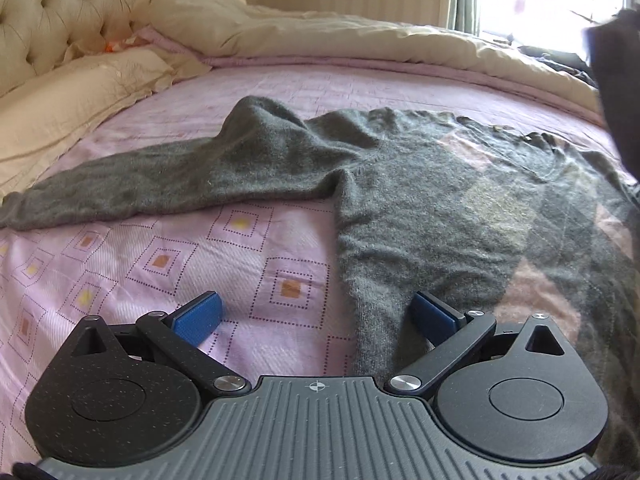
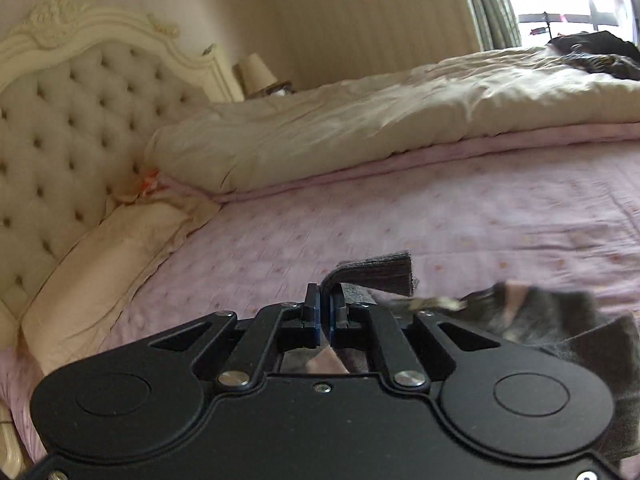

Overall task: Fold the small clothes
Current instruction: 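Carry the held sleeve across the sweater body and open the right tool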

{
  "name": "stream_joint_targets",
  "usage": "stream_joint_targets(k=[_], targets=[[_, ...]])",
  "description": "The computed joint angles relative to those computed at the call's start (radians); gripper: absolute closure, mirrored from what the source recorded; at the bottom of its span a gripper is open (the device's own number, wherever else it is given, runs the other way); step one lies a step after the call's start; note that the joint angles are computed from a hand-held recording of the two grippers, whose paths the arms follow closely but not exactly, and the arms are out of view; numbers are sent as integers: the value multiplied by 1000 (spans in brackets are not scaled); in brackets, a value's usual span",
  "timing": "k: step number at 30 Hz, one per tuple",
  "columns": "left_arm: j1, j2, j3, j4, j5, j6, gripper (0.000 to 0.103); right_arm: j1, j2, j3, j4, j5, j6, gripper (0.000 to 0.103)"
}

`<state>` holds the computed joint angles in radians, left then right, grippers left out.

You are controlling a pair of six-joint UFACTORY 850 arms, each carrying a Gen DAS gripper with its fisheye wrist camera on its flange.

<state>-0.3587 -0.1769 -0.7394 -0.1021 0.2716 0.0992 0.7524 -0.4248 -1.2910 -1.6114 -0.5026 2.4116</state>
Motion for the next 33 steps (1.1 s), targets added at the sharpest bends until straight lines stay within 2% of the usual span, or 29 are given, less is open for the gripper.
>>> stream_joint_targets(k=[2,5,6,8,10,11,12,14,18,21,23,25,29,32,33], targets=[[-1,1,22,8,55,-14,0,20,-65,-48,35,32,-35,92],[0,2,26,15,69,-24,0,38,-130,-87,52,60,-58,91],[-1,2,26,11,68,-20,0,40,-140,-88,41,71,-57,84],[-2,0,25,11,71,-20,0,50,-143,-68,-74,91,50,84],[-1,-1,26,14,74,-22,0,60,-114,-8,-222,68,218,67],[0,0,29,15,77,-22,0,65,-100,19,-268,38,281,49],[0,1,30,16,78,-23,0,71,-80,53,-308,10,339,41],[1,2,32,16,78,-23,0,82,-30,128,-335,-47,400,41],[4,7,32,28,66,-30,0,97,52,238,-222,-126,310,41],[12,12,2,83,-15,-75,1,108,130,348,-177,-182,326,41],[21,17,-29,197,-97,-192,2,111,183,418,-152,-214,354,41],[23,28,-50,308,-140,-316,2,111,224,467,-114,-243,359,41],[-5,42,-86,310,-135,-313,2,100,307,571,-58,-291,403,41],[-39,2,-151,351,-142,-357,2,78,348,625,-52,-304,451,41],[-53,-16,-169,314,-137,-320,2,66,359,638,-51,-301,454,41]])
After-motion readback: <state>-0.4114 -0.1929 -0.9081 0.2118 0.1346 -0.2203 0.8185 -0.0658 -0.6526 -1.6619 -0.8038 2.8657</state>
